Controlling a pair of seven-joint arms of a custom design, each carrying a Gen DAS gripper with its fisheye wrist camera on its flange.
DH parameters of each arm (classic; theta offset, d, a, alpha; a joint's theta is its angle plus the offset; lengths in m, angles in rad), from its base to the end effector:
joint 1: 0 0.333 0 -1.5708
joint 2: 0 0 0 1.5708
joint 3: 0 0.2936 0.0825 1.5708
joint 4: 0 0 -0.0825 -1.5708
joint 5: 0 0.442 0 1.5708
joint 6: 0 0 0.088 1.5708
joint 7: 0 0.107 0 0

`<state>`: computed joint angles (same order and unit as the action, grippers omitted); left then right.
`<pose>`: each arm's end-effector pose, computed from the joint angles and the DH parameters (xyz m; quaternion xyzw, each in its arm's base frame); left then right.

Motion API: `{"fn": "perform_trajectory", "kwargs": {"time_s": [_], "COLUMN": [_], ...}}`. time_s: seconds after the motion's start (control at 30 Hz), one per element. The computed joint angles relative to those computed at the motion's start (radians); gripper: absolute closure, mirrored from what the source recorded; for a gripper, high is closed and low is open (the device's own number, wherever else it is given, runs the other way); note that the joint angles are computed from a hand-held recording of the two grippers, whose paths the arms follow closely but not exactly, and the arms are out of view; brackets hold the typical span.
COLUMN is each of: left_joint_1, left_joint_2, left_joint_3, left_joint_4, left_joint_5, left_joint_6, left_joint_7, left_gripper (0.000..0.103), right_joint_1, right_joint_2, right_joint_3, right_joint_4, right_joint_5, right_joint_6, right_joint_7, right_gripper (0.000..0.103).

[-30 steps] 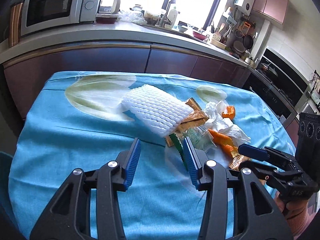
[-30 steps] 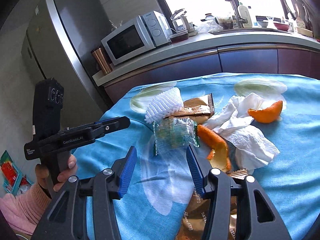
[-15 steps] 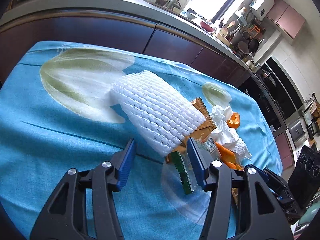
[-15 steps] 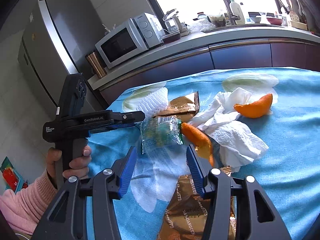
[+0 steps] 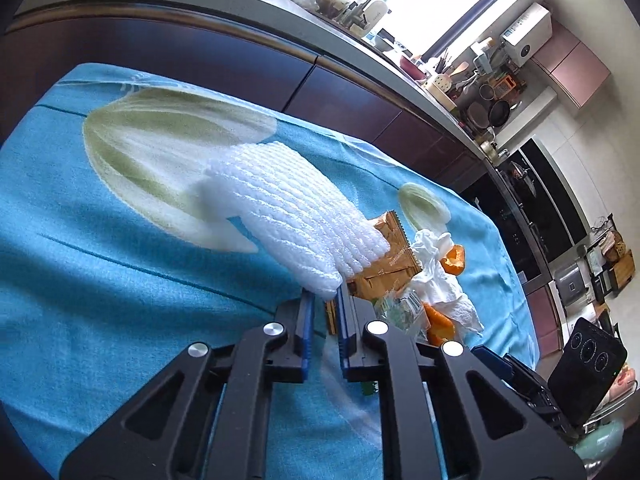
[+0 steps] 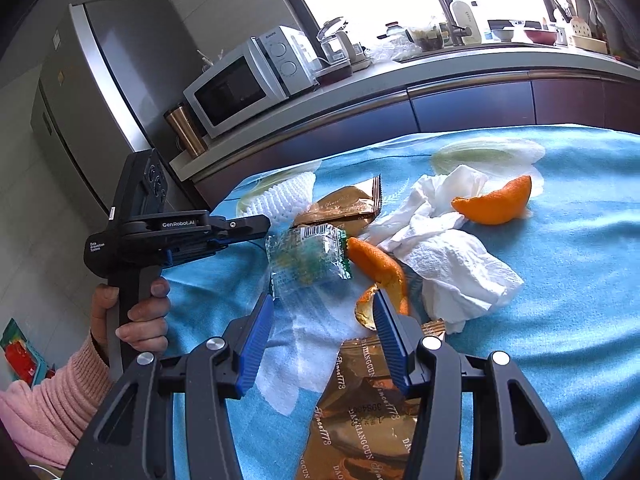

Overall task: Collect trash
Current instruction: 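Return both grippers to the table and grasp a white foam net with the left gripper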

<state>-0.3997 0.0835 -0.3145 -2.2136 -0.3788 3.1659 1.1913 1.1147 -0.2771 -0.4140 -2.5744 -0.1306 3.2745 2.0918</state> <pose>0.4962 -0.3833 0.3818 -0.6604 0.6212 -0.4217 0.0134 0.3920 0.3468 0.4078 -0.7072 0.5352 -0.0504 0.4592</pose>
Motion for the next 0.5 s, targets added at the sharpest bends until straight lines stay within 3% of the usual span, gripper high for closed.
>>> {"fn": "perform_trajectory", "kwargs": {"time_s": [0.07,0.13,0.2,0.27,0.33,0.4,0.5], "left_joint_1": [-0.07,-0.084,-0.053,0.023,0.04,0.004,0.009], "left_joint_2": [-0.029,-0.062,-0.103,-0.142,-0.187,-0.227,-0.285], "left_joint_3": [0.096,0.127,0.12,0.056,0.034,0.057,0.032], "left_joint_4": [-0.029,-0.06,-0.092,-0.121,-0.164,-0.21,-0.269], "left_joint_5": [0.228,0.395,0.594,0.723,0.714,0.658,0.625], "left_joint_6": [0.0,0.009,0.013,0.018,0.029,0.041,0.032], "left_joint_7": [-0.2,-0.34,-0.512,-0.625,-0.607,-0.55,-0.518], "left_gripper": [0.093,0.093,0.093,0.093,0.093,0.093,0.093], "right_joint_1": [-0.032,-0.084,-0.138,-0.214,-0.302,-0.381,-0.454], "right_joint_2": [-0.008,-0.014,-0.025,-0.04,-0.06,-0.079,-0.113], "right_joint_3": [0.029,0.08,0.131,0.204,0.289,0.362,0.429], "right_joint_4": [-0.009,-0.015,-0.026,-0.042,-0.059,-0.076,-0.107], "right_joint_5": [-0.003,-0.01,-0.015,-0.02,-0.024,-0.029,-0.029], "right_joint_6": [0.003,0.001,0.0,-0.004,-0.016,-0.032,-0.064], "right_joint_7": [0.003,0.011,0.021,0.038,0.059,0.078,0.108], "right_gripper": [0.054,0.054,0.054,0.054,0.054,0.054,0.054]}}
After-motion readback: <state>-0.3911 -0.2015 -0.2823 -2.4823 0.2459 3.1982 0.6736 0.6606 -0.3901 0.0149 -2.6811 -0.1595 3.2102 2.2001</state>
